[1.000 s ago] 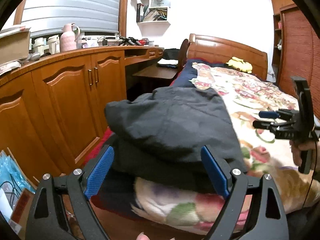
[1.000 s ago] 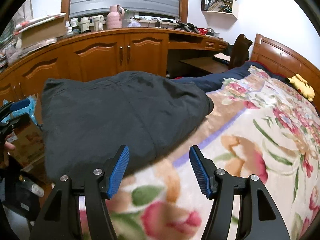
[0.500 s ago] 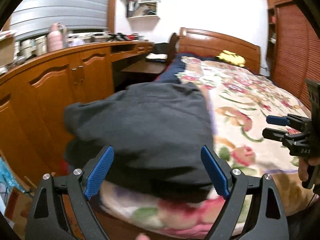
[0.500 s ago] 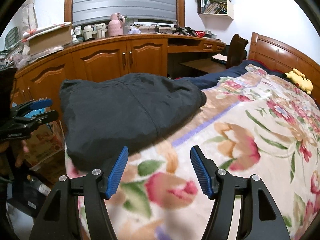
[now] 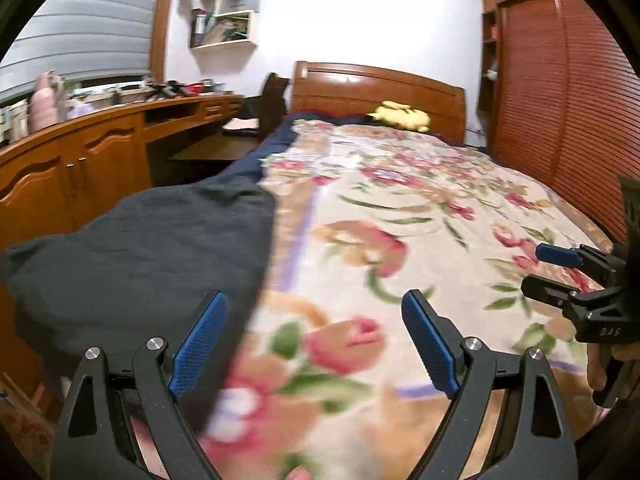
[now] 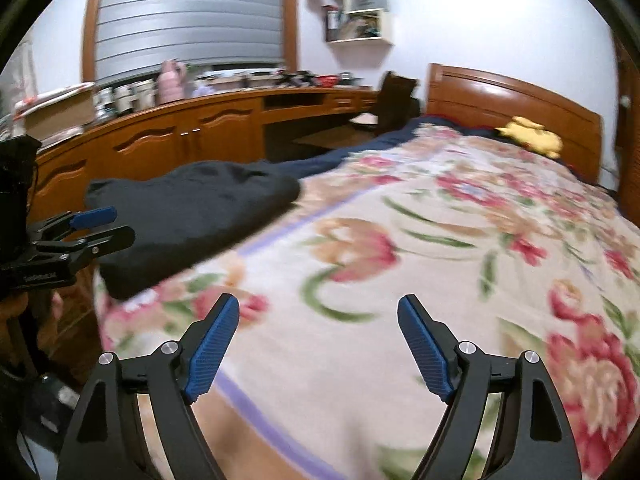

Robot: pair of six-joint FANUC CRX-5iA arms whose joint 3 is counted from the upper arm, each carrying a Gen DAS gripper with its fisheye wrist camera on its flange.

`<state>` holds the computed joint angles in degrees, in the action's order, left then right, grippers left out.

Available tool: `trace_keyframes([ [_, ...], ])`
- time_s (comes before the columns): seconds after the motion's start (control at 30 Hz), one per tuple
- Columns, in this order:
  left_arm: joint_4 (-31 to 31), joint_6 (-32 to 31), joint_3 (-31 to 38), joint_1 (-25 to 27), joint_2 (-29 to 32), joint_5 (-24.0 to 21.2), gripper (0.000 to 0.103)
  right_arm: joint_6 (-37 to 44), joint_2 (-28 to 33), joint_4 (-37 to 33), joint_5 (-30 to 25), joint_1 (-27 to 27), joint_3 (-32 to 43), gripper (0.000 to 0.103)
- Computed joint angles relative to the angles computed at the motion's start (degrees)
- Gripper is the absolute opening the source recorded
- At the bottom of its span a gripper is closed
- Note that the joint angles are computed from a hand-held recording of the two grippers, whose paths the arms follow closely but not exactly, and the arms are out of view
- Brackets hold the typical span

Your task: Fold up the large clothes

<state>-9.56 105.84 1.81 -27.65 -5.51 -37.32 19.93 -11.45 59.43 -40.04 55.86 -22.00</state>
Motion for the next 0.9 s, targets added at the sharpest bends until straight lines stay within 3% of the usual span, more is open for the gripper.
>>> trace_keyframes([
  [0.23,-3.5,4.1,7.0,-8.0,6.5,-0.7,0.089,-8.6,-9.1,4.7,-9.7,1.9,-9.1,0.083],
  [0.47,-9.3,10.3,15.2,-15.9,12.6,-1.7,0.089,-15.4,-19.0,6.8,-21.4,7.2,-16.6,0.083],
  [0.73,-15.3,15.2,21.3,-21.3,17.2,-3.6,0.089,-22.1,-25.2,10.9,-32.4,13.1,-20.9,0.083],
  [0.8,-18.7,17.8,22.2,-22.8,17.9,-4.6,0.089,-23.3,-25.5,11.8,-34.0,13.9,-21.7,0.083],
  [0.9,-18.9,18.0,22.8,-23.3,18.7,-5.0,0.089,-24.4,-26.3,12.6,-35.8,15.7,-22.5,0.083],
])
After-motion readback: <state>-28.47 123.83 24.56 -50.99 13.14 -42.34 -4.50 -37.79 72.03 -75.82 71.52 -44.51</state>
